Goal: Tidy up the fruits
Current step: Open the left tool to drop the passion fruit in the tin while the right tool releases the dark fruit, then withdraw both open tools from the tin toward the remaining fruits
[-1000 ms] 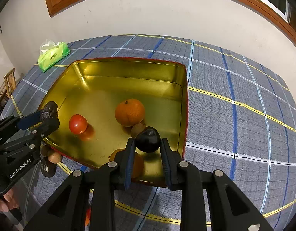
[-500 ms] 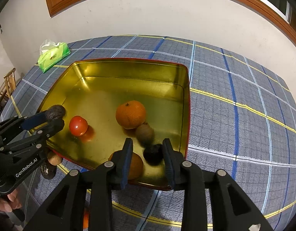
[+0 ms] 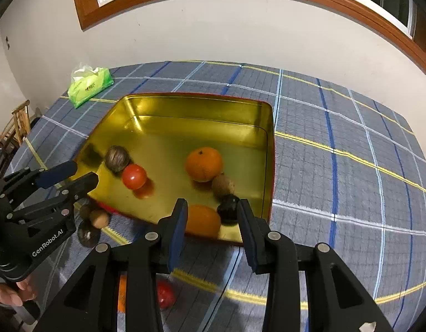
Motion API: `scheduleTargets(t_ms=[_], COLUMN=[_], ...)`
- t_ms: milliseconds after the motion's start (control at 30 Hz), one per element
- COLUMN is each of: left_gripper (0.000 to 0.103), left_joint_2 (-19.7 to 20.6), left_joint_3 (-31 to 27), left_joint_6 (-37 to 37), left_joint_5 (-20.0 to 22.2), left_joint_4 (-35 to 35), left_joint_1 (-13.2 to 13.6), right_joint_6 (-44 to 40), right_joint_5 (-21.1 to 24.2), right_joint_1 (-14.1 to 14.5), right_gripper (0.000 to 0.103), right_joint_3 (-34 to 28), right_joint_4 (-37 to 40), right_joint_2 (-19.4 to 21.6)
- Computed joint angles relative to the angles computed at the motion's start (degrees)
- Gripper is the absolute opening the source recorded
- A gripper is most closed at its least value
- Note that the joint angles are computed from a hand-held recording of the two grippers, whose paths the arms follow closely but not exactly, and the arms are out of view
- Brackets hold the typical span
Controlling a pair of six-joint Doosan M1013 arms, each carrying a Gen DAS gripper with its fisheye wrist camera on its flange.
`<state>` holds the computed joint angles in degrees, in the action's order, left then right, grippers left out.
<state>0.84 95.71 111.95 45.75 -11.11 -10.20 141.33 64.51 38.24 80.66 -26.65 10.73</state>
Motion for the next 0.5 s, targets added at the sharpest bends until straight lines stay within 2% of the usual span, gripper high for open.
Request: scheduleTargets(t_ms=[100,500], left_gripper=[0.039,0.040], left_joint_2=[-1.65,-6.76], left_joint_3=[1.28,5.75], left_joint_6=[0.09,0.28], left_joint_5=[-0.98,0.40], left_joint_4=[0.37,-0.12], left_joint_1=[0.14,1.41], right_joint_6=[1.04,5.53], right_joint_5=[0.13,1.49], right_joint_1=[1.00,4.78], right_gripper=[0.035,0.035], right_joint_3=[0.45,4.27], right_joint_4=[-0.63,-1.02], right_joint_2=[-0.72,-3.22])
